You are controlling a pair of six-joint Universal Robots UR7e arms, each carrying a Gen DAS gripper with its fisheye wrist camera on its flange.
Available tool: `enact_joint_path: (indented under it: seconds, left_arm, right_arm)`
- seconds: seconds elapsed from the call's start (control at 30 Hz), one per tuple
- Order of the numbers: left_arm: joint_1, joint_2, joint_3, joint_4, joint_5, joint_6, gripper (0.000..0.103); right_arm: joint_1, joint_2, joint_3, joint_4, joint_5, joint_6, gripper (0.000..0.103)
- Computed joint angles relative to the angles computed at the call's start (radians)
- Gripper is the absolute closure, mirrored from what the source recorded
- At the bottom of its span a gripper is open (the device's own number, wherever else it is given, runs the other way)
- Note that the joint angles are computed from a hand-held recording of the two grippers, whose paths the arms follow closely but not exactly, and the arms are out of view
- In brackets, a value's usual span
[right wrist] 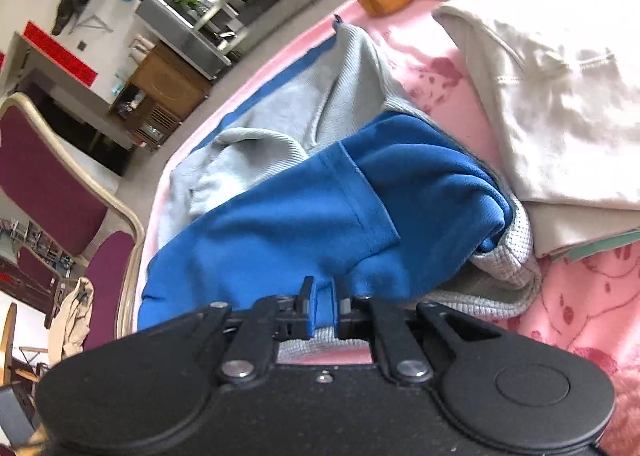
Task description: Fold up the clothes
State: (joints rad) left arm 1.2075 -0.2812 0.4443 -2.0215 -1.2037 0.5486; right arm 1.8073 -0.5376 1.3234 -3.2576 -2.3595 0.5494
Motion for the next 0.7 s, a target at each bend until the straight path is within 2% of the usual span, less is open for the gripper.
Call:
enact_joint_path:
  seconds: [0.03, 0.17, 0.3, 0.37, 0.5, 0.6, 0.7]
  left_arm:
    - [0.001, 0.009, -0.015, -0.001, 0.007, -0.006, 0.075]
    - [0.003, 0.095, -0.154, 0.089, 0.064, -0.019, 0.074]
    - [0.002, 0.086, -0.122, 0.058, 0.083, 0.012, 0.073]
    - [0.002, 0.088, -0.125, 0.061, 0.085, 0.015, 0.071]
    - [-0.002, 0.075, -0.099, 0.045, 0.106, 0.033, 0.069]
    - [-0.008, 0.050, -0.044, -0.011, 0.118, 0.066, 0.070]
    - [-0.012, 0.048, -0.064, -0.031, 0.088, 0.077, 0.070]
  right_arm:
    - [0.001, 0.001, -0.002, 0.018, 0.002, 0.000, 0.095]
    - [-0.012, 0.001, -0.023, 0.136, 0.015, 0.038, 0.095]
    - [-0.029, -0.005, -0.020, 0.196, 0.036, 0.098, 0.095]
    - [-0.035, -0.007, -0.018, 0.220, 0.043, 0.115, 0.099]
    - [-0.024, -0.012, -0.008, 0.244, 0.010, 0.142, 0.100]
    - [-0.008, -0.008, -0.001, 0.180, -0.021, 0.093, 0.091]
    - [0.007, -0.012, 0.008, 0.080, -0.015, 0.044, 0.090]
